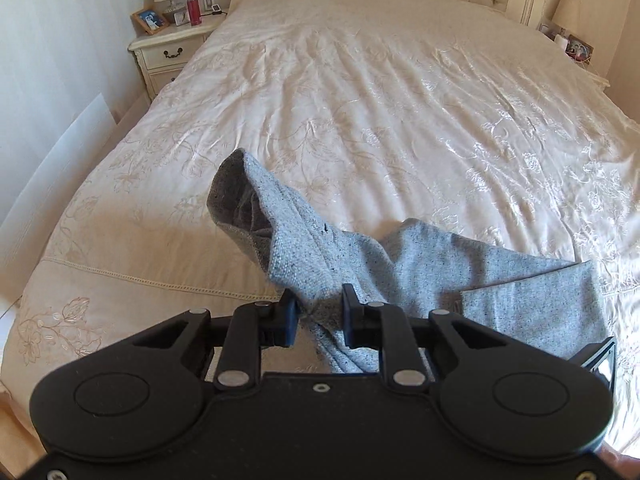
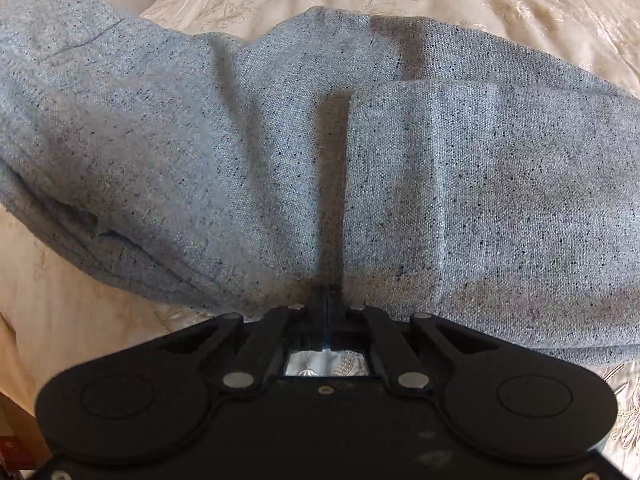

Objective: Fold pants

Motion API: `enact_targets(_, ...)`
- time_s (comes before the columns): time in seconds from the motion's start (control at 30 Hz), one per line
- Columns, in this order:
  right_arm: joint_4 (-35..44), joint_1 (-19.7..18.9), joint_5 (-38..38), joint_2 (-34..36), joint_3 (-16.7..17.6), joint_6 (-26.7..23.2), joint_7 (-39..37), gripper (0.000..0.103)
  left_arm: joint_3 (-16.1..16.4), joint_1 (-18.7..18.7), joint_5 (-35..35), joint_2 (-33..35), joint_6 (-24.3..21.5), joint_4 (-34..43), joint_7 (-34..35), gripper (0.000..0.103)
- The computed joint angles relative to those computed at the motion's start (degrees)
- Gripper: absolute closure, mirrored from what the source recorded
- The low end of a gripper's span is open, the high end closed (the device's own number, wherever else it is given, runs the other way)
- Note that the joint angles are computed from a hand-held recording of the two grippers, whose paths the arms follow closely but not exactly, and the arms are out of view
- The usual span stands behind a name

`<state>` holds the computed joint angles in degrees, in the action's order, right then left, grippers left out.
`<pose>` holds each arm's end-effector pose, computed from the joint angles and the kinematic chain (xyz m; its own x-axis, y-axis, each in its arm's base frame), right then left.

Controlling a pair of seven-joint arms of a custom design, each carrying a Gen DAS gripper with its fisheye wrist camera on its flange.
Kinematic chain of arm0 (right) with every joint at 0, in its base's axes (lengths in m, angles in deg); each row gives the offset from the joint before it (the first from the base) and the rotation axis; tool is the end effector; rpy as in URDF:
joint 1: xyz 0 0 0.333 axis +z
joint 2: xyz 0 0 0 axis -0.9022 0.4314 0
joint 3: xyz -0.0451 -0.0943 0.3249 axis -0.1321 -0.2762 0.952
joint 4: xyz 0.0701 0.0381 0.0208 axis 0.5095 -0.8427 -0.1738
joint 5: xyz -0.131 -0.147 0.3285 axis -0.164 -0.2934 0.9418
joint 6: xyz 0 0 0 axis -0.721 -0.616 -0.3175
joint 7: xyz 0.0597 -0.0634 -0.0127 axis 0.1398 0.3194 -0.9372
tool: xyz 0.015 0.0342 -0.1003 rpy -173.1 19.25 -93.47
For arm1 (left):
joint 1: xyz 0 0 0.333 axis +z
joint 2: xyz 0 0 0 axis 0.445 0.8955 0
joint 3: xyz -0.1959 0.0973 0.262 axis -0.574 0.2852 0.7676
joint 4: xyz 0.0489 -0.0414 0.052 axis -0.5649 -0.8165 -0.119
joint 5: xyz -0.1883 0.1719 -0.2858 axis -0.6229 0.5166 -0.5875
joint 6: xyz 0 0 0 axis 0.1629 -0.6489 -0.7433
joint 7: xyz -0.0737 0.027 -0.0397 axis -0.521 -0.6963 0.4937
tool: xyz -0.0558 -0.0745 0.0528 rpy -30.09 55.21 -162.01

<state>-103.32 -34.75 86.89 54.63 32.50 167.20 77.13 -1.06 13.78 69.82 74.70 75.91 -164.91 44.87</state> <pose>0.6305 0.3241 0.2794 -0.1645 -0.9335 -0.3187 -0.9033 0.2723 -0.3314 0.7177 -0.2817 0.4644 -0.3763 -0.9264 -0.0144 -0.7563 0.3160 -0.5729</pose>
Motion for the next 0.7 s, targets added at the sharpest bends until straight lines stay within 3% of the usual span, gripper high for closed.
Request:
enact_targets(0.07,-3.95,-6.17,3.85,-2.31,6.75,5.25,-6.43,0.099,0.98,-2.16,2.30,-1.25,0.75,-0.40,-1.56,0.076)
enact_targets(0.17,-12.26,-10.95,7.98,-7.86,12.17,14.83,-13.05,0.094,1.28,-4.88,5.35,-3.19,2.50,-1.34,-3.06,0.076)
enact_targets(0.3,-22.16,-18.45,12.90,-14.64,18.80,22.12,-17.06,0.094,0.18,-8.38,7.69,-2.45,3.22,0.60,-3.31,0.076)
enact_targets(0.37,-25.95,-17.93,14.11,-17.66,16.46,22.21,-17.13,0.093,-1.24,-9.99,7.25,-0.05,2.50,3.33,-2.17,0.076)
enact_targets(0.47,-31.45,-13.99,13.76,-21.45,8.92,21.08,-15.94,0.093,-3.76,-12.11,4.87,3.98,1.16,6.64,-0.15,0.076)
enact_targets(0.5,-32.35,-14.76,15.04,-22.02,8.34,20.47,-17.53,0.093,-4.39,-13.09,4.01,5.75,-0.20,8.20,0.68,0.076)
enact_targets(0.53,-34.17,-13.54,14.88,-23.09,5.83,19.76,-17.24,0.093,-4.50,-14.31,3.49,7.75,-1.98,10.18,1.24,0.076)
enact_targets(0.63,-37.56,-5.66,9.86,-25.25,-5.85,15.51,-14.07,0.093,-5.47,-17.77,0.42,15.05,-10.60,18.76,3.58,0.075)
enact_targets(0.7,-40.16,-3.20,5.62,-26.77,-10.05,14.92,-10.89,0.091,-5.18,-19.44,-1.09,16.90,-15.06,21.30,3.86,0.075)
